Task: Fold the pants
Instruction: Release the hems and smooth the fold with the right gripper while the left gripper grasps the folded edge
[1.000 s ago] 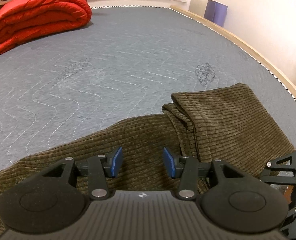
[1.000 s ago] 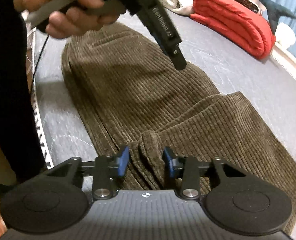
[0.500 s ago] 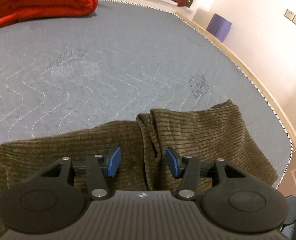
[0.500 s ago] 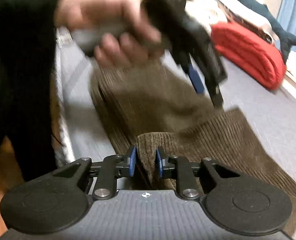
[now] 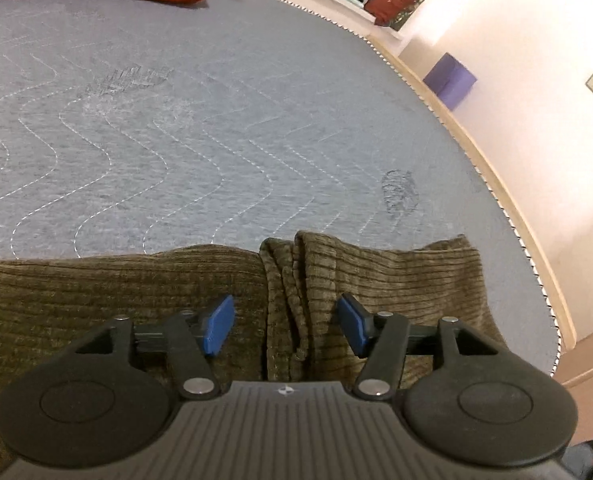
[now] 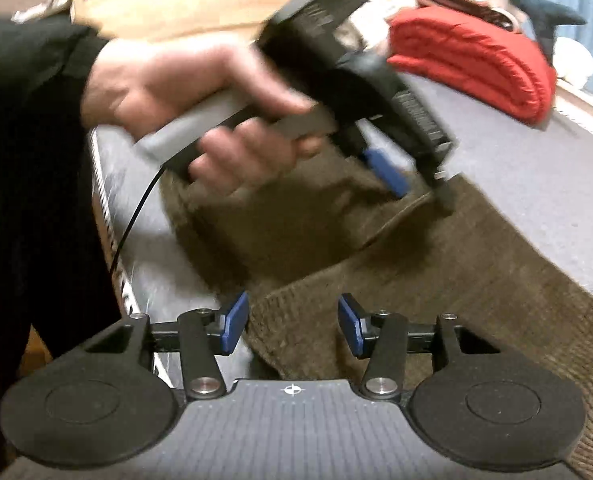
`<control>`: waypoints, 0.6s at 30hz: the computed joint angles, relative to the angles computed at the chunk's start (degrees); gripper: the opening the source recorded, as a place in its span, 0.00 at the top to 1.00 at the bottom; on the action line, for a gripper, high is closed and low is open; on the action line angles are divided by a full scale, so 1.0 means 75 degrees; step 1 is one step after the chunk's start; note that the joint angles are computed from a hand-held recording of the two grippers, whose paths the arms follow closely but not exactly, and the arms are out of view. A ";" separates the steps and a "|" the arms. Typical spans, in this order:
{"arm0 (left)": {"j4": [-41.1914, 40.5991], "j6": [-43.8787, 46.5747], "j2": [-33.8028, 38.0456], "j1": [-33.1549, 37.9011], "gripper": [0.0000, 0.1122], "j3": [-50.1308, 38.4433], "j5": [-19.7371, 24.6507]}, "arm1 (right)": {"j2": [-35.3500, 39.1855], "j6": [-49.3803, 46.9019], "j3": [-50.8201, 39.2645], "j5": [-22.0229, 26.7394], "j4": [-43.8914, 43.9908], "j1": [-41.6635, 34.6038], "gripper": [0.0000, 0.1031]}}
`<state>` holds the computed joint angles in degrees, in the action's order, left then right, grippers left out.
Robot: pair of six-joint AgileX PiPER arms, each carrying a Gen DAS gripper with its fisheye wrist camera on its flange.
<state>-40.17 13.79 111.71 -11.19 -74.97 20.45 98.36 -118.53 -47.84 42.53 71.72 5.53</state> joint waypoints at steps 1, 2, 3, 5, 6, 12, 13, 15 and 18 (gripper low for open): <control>-0.0087 0.0039 0.0050 0.0010 0.43 -0.0053 -0.0007 | -0.0037 -0.0005 0.0070 -0.0095 -0.0078 0.0044 0.49; -0.0034 -0.0017 0.0065 -0.0022 0.43 -0.0085 -0.0045 | -0.0021 -0.0025 0.0124 -0.0227 -0.0097 0.0120 0.48; 0.0227 -0.0208 0.0052 -0.0081 0.43 -0.0115 -0.0073 | -0.0006 0.0037 0.0135 -0.0355 -0.0155 0.0217 0.48; 0.1213 -0.1016 -0.0023 -0.0259 0.44 -0.0119 -0.0094 | -0.0050 0.0044 0.0211 -0.0469 -0.0195 0.0298 0.48; 0.1400 -0.1181 -0.0059 -0.0320 0.45 -0.0110 -0.0062 | -0.0082 0.0050 0.0242 -0.0550 -0.0206 0.0363 0.47; 0.1135 -0.0543 0.0152 -0.0372 0.54 -0.0277 0.0158 | 0.0034 -0.0008 0.0204 -0.0889 -0.0201 0.0577 0.47; 0.1073 -0.0536 0.0223 -0.0347 0.55 -0.0330 0.0173 | 0.0062 -0.0050 0.0203 -0.0954 -0.0176 0.0633 0.47; 0.1115 -0.0651 0.0275 -0.0351 0.64 -0.0373 0.0137 | 0.0058 -0.0112 0.0226 -0.1048 -0.0128 0.0719 0.46; 0.1272 -0.0610 0.0018 -0.0406 0.84 -0.0293 0.0079 | 0.0053 -0.0150 0.0239 -0.1038 -0.0022 0.0744 0.46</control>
